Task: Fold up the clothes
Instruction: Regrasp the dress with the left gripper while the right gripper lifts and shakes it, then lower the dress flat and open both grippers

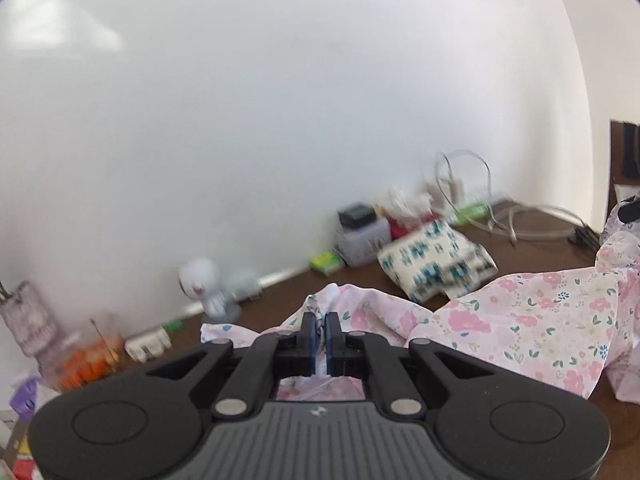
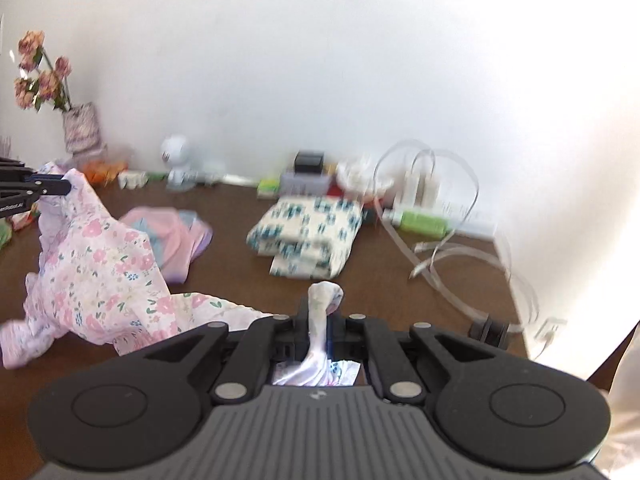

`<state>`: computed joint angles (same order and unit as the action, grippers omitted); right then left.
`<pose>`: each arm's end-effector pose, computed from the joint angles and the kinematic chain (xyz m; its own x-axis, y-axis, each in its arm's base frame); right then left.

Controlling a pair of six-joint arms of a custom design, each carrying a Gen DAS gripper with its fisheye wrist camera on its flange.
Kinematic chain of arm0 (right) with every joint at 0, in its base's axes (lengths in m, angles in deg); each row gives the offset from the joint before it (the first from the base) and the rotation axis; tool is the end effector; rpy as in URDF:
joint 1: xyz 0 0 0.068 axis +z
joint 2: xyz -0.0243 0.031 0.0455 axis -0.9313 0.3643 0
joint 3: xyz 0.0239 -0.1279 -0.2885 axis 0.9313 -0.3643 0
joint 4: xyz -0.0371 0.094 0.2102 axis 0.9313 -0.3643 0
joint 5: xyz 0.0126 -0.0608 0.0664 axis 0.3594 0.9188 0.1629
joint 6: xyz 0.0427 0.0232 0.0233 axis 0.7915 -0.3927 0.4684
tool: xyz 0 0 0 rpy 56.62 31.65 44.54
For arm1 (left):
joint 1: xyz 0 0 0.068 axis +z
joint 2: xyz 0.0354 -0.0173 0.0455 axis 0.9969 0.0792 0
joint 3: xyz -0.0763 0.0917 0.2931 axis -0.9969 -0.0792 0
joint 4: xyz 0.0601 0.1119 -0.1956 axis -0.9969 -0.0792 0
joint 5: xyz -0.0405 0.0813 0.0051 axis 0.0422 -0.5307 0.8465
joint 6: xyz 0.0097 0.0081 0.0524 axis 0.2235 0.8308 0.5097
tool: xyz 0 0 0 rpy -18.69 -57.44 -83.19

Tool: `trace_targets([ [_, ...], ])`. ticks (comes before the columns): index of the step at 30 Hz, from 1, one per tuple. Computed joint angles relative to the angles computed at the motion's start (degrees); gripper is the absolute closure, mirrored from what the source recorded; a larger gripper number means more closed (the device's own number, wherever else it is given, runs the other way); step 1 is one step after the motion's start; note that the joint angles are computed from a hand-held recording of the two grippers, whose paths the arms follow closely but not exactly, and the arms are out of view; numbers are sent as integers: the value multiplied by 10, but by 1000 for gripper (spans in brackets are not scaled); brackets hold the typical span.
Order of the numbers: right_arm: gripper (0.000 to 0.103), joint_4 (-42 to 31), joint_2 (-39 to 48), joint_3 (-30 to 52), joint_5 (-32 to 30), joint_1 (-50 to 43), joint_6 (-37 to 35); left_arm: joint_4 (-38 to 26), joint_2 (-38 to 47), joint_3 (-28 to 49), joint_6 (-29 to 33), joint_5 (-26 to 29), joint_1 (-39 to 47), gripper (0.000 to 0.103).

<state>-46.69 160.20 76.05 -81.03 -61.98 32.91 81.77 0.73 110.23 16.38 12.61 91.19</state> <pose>0.3310 0.0505 0.3140 -0.4073 -0.2797 -0.8694 -0.5052 0.8620 -0.0407 0.2472 0.0274 0.3334 -0.3890 0.2650 -0.8823 -0.0516 0.9500 0.3080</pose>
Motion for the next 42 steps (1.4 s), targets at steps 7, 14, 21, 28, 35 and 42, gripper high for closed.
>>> trace_targets([
  [7,98,83,-45,22,-25,-14,26,2,-88,40,-16,-17,0,99],
  [14,97,122,-45,-196,-95,-62,-42,-45,-131,-107,-35,-20,-17,99],
  [21,97,153,-33,-304,-132,-108,-54,2,-94,-182,-65,-18,-25,100],
  [28,97,96,-96,-358,-175,-158,-82,15,-85,-115,-76,-12,-32,100],
  [35,97,34,-153,-404,-188,-170,-111,61,59,10,-101,-51,-104,100],
  [42,96,46,-186,-444,-172,-166,-77,44,271,123,-156,-44,-138,85],
])
